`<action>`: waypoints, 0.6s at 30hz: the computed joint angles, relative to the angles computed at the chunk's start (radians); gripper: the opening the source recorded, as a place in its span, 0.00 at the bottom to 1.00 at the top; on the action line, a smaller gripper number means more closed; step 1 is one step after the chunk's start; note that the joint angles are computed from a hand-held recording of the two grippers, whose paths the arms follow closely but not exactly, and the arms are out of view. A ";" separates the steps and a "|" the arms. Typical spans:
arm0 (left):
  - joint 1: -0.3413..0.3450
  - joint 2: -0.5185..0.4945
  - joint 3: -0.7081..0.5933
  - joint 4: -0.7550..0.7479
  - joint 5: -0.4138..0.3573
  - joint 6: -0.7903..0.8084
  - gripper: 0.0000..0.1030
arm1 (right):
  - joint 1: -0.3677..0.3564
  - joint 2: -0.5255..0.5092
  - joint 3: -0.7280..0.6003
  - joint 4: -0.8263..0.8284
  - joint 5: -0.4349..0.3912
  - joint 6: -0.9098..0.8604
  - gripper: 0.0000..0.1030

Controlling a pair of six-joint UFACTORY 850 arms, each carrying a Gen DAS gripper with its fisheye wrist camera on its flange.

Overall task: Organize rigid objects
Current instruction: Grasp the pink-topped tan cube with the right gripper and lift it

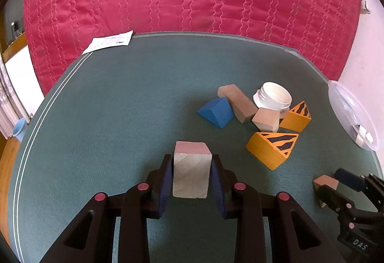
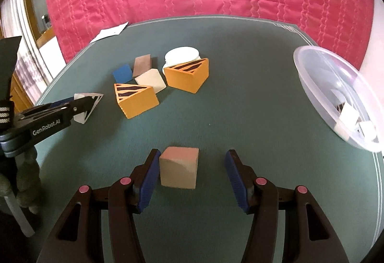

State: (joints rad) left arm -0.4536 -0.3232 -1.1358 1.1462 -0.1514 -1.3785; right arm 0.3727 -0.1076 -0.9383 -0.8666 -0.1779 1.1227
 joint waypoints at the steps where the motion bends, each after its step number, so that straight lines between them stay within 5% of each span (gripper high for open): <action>1: -0.001 0.000 0.001 0.006 -0.001 -0.005 0.32 | 0.002 0.001 0.002 -0.021 -0.003 0.027 0.55; 8: -0.005 -0.007 -0.004 -0.038 -0.012 0.027 0.32 | 0.018 -0.003 0.003 -0.136 -0.004 0.142 0.54; 13: -0.004 -0.015 -0.010 -0.064 -0.014 0.040 0.32 | 0.034 -0.002 0.010 -0.267 -0.022 0.256 0.33; 18: -0.007 -0.020 -0.014 -0.030 -0.017 0.014 0.31 | 0.017 0.012 0.023 -0.232 0.020 0.237 0.31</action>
